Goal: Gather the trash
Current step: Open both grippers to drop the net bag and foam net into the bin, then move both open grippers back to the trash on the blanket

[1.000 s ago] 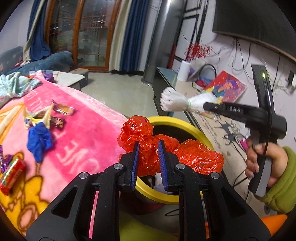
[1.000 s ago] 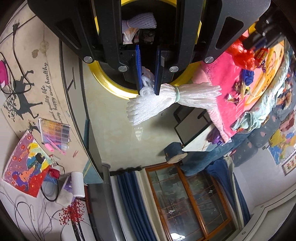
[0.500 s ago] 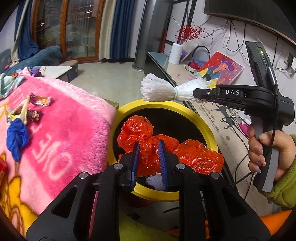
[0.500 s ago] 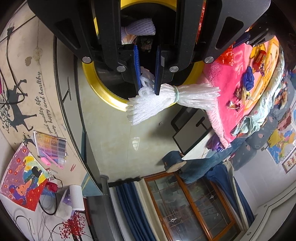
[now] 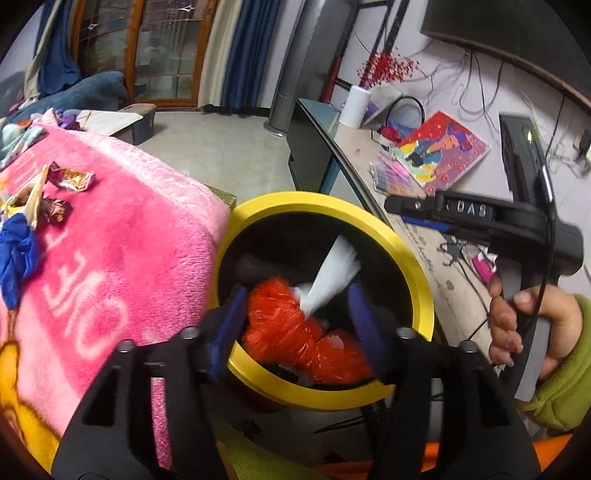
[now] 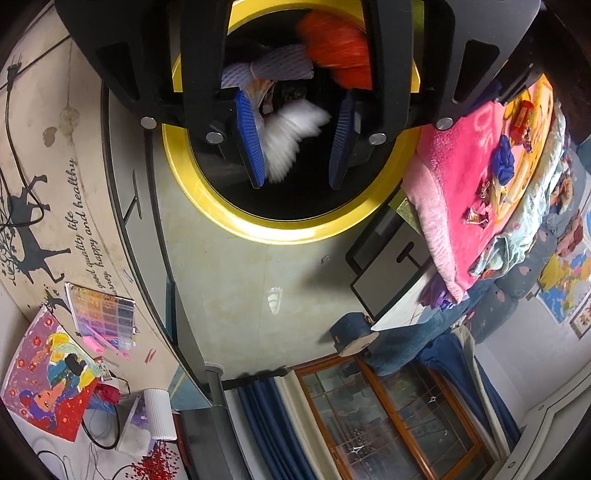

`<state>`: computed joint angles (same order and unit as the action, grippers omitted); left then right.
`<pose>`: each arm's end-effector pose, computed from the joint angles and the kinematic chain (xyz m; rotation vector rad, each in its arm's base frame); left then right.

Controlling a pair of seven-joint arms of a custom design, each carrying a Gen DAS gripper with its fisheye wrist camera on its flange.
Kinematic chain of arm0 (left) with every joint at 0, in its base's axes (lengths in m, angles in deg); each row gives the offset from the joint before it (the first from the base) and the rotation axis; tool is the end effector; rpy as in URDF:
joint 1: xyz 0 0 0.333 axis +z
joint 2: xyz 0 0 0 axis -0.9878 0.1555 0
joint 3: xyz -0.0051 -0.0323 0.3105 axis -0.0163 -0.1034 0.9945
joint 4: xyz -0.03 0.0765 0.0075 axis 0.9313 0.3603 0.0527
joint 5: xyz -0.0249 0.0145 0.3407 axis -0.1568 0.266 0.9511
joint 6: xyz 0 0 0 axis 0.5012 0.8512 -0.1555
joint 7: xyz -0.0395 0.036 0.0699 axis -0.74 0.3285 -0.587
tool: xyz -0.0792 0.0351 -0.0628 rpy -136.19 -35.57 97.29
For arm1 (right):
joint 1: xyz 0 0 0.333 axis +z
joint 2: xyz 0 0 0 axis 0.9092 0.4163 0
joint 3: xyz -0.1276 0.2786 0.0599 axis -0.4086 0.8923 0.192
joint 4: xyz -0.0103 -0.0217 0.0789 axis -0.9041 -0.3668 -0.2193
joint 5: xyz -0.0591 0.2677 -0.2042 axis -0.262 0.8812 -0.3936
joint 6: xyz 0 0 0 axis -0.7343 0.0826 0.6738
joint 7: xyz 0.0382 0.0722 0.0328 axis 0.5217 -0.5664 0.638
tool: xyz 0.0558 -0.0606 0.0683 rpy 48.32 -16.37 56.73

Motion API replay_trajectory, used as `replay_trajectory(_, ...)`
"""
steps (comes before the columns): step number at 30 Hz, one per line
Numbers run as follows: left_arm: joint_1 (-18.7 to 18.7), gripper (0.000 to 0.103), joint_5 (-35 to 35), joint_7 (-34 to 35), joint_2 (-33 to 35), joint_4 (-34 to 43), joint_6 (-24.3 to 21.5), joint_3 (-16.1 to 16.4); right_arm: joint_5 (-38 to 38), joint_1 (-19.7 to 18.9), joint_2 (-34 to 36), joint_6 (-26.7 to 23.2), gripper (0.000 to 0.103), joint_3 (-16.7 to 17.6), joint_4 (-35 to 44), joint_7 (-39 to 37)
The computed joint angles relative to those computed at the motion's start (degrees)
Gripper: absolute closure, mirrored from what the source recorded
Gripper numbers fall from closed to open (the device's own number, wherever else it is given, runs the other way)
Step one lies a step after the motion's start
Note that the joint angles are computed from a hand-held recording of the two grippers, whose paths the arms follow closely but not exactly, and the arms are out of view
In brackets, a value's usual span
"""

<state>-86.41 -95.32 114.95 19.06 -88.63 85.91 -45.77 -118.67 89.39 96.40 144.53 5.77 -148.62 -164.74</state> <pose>0.5665 -0.1743 0.4410 -1.3438 2.4360 -1.1888 0.5461 0.2356 0.4017 -1.2846 2.0167 -0.4551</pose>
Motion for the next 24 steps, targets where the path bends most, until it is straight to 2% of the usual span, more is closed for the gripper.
replay_trajectory(3,0.7,0.028,-1.8,0.7,-0.3,0.1,-0.2,0.2,-0.5,0.3,-0.2,-0.3,0.058,-0.3,0.1,0.8)
replay_trajectory(5,1.0,0.025,-2.4,0.8,-0.5,0.4,-0.3,0.4,-2.1,0.8,-0.4,-0.4,0.055,-0.7,0.3,2.3)
replay_trajectory(8,1.5,0.011,-4.1,1.1,-1.2,0.0,0.0,0.7,-6.4,1.8,-0.9,-1.4,0.045,-1.2,1.2,6.0)
replay_trajectory(10,1.6,0.011,-5.4,2.6,-2.1,-0.6,1.5,0.9,-10.6,2.3,-1.1,-2.2,0.04,-1.2,2.3,9.6)
replay_trajectory(12,1.5,0.011,-6.6,4.0,-2.9,-1.2,3.8,1.0,-12.4,1.6,-0.9,-2.4,0.035,-0.1,3.4,10.2)
replay_trajectory(18,1.9,0.011,-11.4,8.3,-4.6,-1.8,6.4,1.9,-15.5,1.4,0.0,-2.6,0.025,2.3,6.6,10.4)
replay_trajectory(24,2.2,0.011,-16.2,11.7,-5.9,-1.8,8.5,2.9,-19.2,3.0,0.7,-4.1,0.022,3.0,10.1,10.4)
